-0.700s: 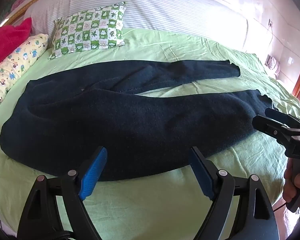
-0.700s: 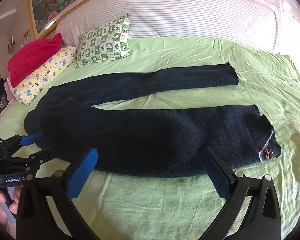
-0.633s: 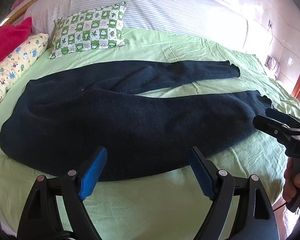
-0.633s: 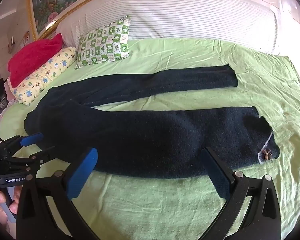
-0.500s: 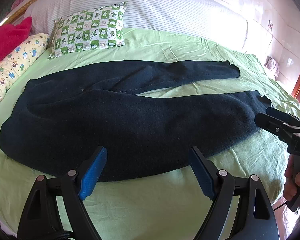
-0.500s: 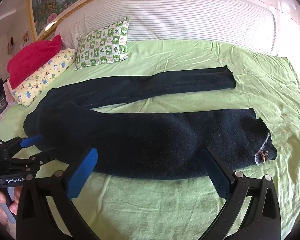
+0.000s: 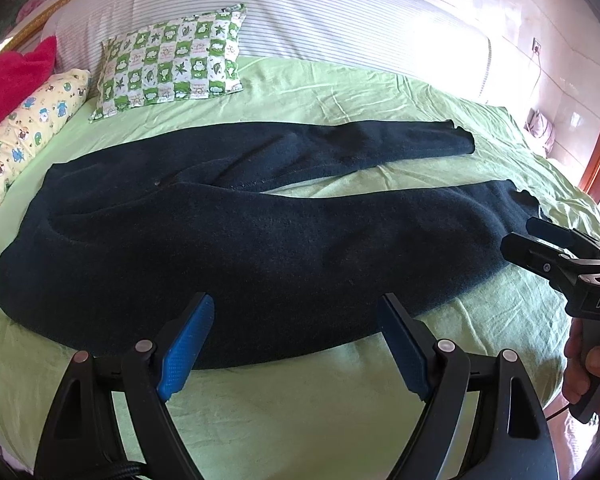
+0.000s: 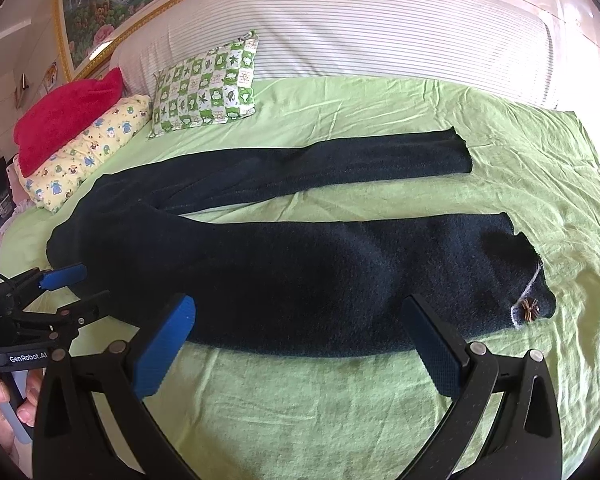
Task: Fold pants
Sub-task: 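Move both grippers toward the navy pants lying flat on the bed, then grasp the pants leg cuff with the right gripper while the left gripper grasps the other cuff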
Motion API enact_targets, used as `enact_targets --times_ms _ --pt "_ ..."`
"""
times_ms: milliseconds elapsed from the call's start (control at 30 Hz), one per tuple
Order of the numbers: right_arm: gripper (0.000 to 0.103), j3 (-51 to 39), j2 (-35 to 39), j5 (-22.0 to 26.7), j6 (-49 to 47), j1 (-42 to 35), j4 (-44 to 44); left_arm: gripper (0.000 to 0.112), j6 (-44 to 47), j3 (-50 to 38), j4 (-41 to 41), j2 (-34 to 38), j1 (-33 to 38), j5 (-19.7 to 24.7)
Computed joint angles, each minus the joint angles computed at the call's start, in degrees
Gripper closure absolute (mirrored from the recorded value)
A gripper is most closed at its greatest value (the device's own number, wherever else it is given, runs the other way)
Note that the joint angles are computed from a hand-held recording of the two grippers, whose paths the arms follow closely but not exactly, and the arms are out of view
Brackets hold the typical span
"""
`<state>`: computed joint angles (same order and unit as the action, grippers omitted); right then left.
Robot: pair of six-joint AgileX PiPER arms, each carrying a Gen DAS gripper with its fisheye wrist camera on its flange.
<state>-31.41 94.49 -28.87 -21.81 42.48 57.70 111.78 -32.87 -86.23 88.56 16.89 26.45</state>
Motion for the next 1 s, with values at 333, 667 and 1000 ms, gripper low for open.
enact_targets --times_ms 333,667,1000 --pt "0.000 0.5 0.8 -1.9 4.4 0.4 -3.7 0.028 -3.5 -2.1 3.7 1.8 -0.3 1.1" --pt "0.000 -0.4 0.5 0.6 5.3 -0.9 -6.0 0.028 -9.6 -6.2 10.3 4.0 -1.5 1.8" --pt "0.000 -2.3 -1.8 10.3 17.5 -12.2 -23.7 0.028 -24.4 -19.0 23.6 10.6 -4.4 5.2"
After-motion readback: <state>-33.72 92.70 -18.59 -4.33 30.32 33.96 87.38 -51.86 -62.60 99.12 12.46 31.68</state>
